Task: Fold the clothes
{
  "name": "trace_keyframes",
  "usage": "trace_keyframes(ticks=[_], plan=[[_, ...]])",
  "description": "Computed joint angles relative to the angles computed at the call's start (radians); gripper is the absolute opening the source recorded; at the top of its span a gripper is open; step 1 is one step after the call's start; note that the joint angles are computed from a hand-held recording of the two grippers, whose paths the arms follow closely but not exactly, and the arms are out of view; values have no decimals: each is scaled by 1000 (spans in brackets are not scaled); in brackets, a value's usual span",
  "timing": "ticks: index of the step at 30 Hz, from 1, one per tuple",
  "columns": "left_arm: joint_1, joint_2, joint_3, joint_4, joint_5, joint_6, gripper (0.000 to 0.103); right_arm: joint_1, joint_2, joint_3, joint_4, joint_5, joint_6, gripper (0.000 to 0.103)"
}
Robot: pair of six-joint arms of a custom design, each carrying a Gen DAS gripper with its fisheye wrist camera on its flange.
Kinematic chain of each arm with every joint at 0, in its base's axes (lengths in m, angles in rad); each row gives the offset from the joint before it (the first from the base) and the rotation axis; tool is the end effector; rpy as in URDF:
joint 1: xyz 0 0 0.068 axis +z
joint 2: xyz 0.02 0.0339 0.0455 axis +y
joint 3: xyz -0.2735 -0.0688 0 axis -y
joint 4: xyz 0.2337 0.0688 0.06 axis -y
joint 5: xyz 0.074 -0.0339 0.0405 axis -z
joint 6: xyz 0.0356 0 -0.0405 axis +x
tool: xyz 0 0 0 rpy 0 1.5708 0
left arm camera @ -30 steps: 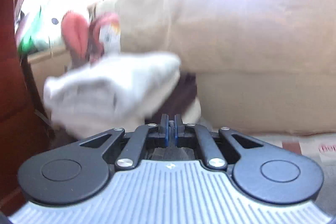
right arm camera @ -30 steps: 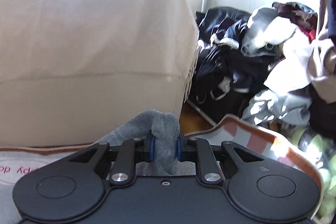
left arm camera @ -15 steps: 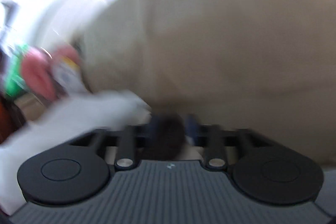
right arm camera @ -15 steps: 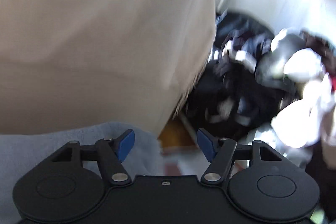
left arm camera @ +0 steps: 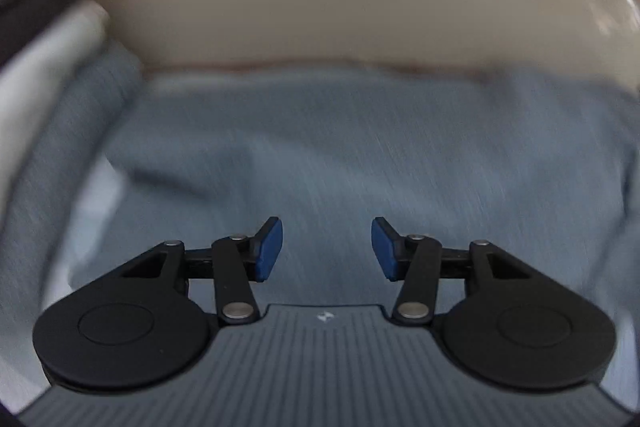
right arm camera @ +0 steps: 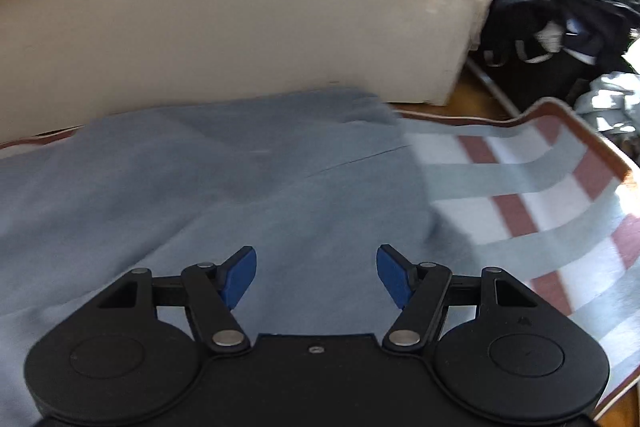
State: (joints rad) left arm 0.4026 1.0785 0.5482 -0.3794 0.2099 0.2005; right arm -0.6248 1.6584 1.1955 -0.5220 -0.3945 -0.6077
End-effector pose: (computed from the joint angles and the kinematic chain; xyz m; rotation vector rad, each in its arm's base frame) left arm 0.1772 0.0674 0.2022 -0.1591 2.4476 0.0033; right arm 0.2829 -0.1871 0.2462 -0.1264 2.4453 -0.0275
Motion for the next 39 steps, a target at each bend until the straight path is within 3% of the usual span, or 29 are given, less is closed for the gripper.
trace_keyframes(ticks=[5,11,14,17,19,23,25,27,28,29,31,34,36,39], plan=[[25,-116,-9,-119,-13,43,51,10,-164,-91,-202,-167,-139,72],[224,-274,39,-339,140,189,58,163,-377,-263,-443,-293,-262,72],[405,-332,43,-448,222,306,62,353,-480,-322,-467,-304,-242,72],[637,-304,69,-570,300,473,62,552,-576,-365,-423,-295,-102,72],[743,-222,100,-637,322,556,63,692,-645,-404,-359,-247,40,79],[822,-154,125,-659,332,608,63,854,-652,-478,-239,-135,163,79],[828,-175,105,-607,323,582,63,980,-666,-539,-162,6,204,78],[822,-169,85,-544,305,517,63,1149,-735,-660,-5,257,205,78],[828,-123,93,-541,316,508,63,1194,-770,-725,75,343,157,74],[840,-58,111,-554,338,512,63,1189,-764,-754,117,342,111,47],[868,77,153,-597,386,529,63,1113,-709,-750,135,264,88,6],[953,270,224,-733,501,605,63,980,-684,-736,187,204,152,5],[1013,375,269,-849,578,682,63,950,-721,-756,264,290,153,5],[1043,348,275,-920,635,777,63,898,-714,-783,370,406,45,5]])
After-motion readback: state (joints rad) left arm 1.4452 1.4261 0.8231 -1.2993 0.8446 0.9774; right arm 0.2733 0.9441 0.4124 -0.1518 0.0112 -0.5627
